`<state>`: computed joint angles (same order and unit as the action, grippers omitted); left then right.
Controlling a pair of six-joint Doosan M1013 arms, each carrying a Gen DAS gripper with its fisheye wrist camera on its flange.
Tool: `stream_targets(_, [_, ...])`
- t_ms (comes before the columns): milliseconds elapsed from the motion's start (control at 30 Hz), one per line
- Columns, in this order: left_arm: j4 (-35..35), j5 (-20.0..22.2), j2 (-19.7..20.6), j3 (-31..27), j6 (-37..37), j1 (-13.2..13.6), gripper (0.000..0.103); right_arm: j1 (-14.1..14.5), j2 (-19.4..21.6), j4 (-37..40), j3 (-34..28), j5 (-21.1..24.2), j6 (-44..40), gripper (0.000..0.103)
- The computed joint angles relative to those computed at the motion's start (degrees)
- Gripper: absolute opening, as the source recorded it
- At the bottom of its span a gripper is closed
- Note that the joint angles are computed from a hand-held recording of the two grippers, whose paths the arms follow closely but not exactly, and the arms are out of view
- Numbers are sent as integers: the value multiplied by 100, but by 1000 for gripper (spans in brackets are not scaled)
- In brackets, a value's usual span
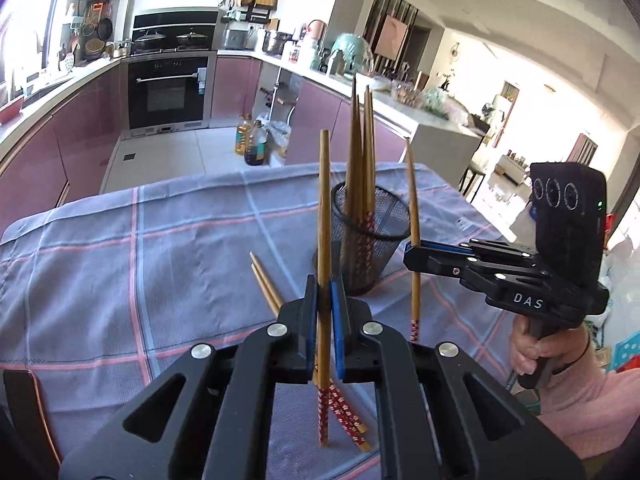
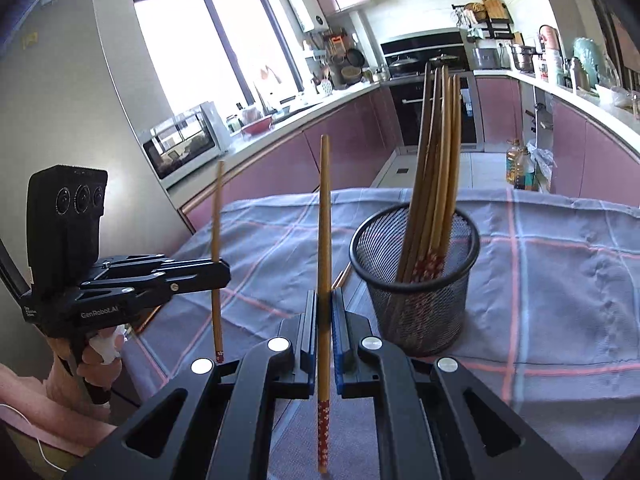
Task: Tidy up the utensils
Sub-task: 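Lift the left gripper's chopstick upright toward the cup while the right gripper lifts its own, then lower the left gripper's chopstick into the mesh cup while the right gripper inserts its own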
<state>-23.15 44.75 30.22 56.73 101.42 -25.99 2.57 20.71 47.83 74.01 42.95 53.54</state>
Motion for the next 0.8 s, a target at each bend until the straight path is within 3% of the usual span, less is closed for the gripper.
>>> stream_targets(367, [-619,-212,-48,-112,325,79,7,-116,-69,370,-80,-198,-301,6])
stream_targets(800, [-758,-398,227,-896,516,-19,7,-209,-84,503,-426,-544,-604,6])
